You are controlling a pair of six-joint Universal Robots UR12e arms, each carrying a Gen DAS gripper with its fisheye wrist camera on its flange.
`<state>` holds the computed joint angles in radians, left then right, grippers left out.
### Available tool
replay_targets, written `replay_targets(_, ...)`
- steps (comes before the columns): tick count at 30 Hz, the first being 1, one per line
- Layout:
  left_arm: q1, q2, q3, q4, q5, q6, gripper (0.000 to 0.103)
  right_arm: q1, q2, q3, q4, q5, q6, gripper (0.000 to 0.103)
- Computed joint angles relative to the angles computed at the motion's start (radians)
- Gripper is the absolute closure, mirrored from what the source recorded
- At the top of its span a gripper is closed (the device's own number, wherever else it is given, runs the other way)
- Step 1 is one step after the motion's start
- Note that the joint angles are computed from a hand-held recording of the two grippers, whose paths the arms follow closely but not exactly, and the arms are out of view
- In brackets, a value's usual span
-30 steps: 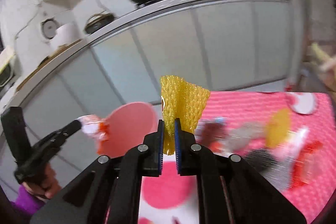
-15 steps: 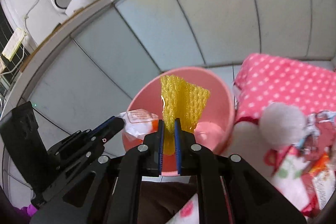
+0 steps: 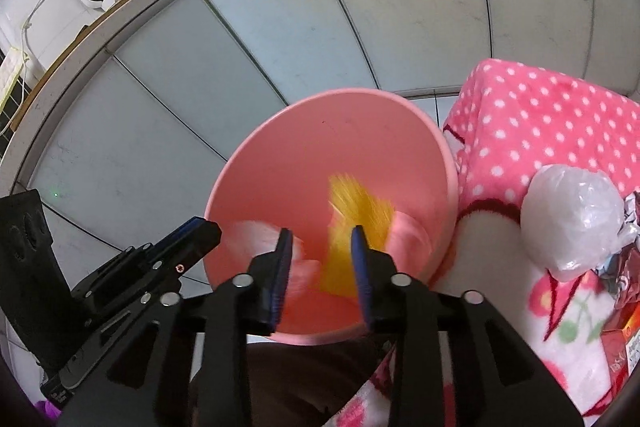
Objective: Collect trash
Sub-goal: 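Open the right tool over the pink bucket while the left tool releases the wrapper inside, then move both tools back over the table toward the red snack packet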
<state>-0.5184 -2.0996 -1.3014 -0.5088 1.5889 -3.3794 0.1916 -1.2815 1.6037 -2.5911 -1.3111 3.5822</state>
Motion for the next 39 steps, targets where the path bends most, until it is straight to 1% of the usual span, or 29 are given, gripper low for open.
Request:
replay_targets(2,-0.001,0.000,0.002,0.001,0.004,-0.002,0.086,-0.001,-0.004,0.003,0.000,-0.009,-0.003,0.069)
replay_targets(4,-0.001,0.005,-0.001,0.004,0.002,-0.013,0.077,-0.001,-0.008,0.005,-0.008,-0.013,0.001,0.068)
replay_targets(9,0.000,0.017,-0.011,0.023,-0.022,-0.041,0.075,0.000,-0.039,0.040,-0.061,-0.040,0.002,0.068)
replay_targets(11,-0.002,0.020,-0.010,0.024,-0.031,-0.044,0.072,-0.001,-0.056,0.060,-0.076,-0.044,0.001,0.068)
replay_targets(16,-0.014,0.029,-0.004,0.027,-0.059,-0.046,0.061,-0.011,-0.122,0.138,-0.121,-0.060,0.003,0.068)
replay_targets(18,-0.020,0.031,-0.003,0.030,-0.072,-0.050,0.060,-0.013,-0.144,0.158,-0.126,-0.078,0.001,0.067)
replay_targets(20,-0.028,0.031,0.000,0.032,-0.088,-0.048,0.060,-0.016,-0.169,0.181,-0.136,-0.097,0.000,0.062)
replay_targets(23,-0.039,0.032,-0.001,0.038,-0.102,-0.034,0.060,-0.021,-0.206,0.218,-0.153,-0.124,0.008,0.061)
replay_targets(29,-0.068,0.028,0.010,0.040,-0.117,0.015,0.060,-0.027,-0.286,0.291,-0.142,-0.230,0.011,0.061)
replay_targets(32,-0.080,0.027,0.013,0.042,-0.125,0.039,0.060,-0.034,-0.333,0.334,-0.139,-0.299,0.025,0.061)
replay_targets(36,-0.097,0.020,0.029,0.035,-0.139,0.072,0.060,-0.043,-0.377,0.376,-0.141,-0.375,0.051,0.061)
replay_targets(39,-0.107,0.012,0.044,0.023,-0.157,0.090,0.060,-0.058,-0.412,0.410,-0.139,-0.402,0.078,0.061)
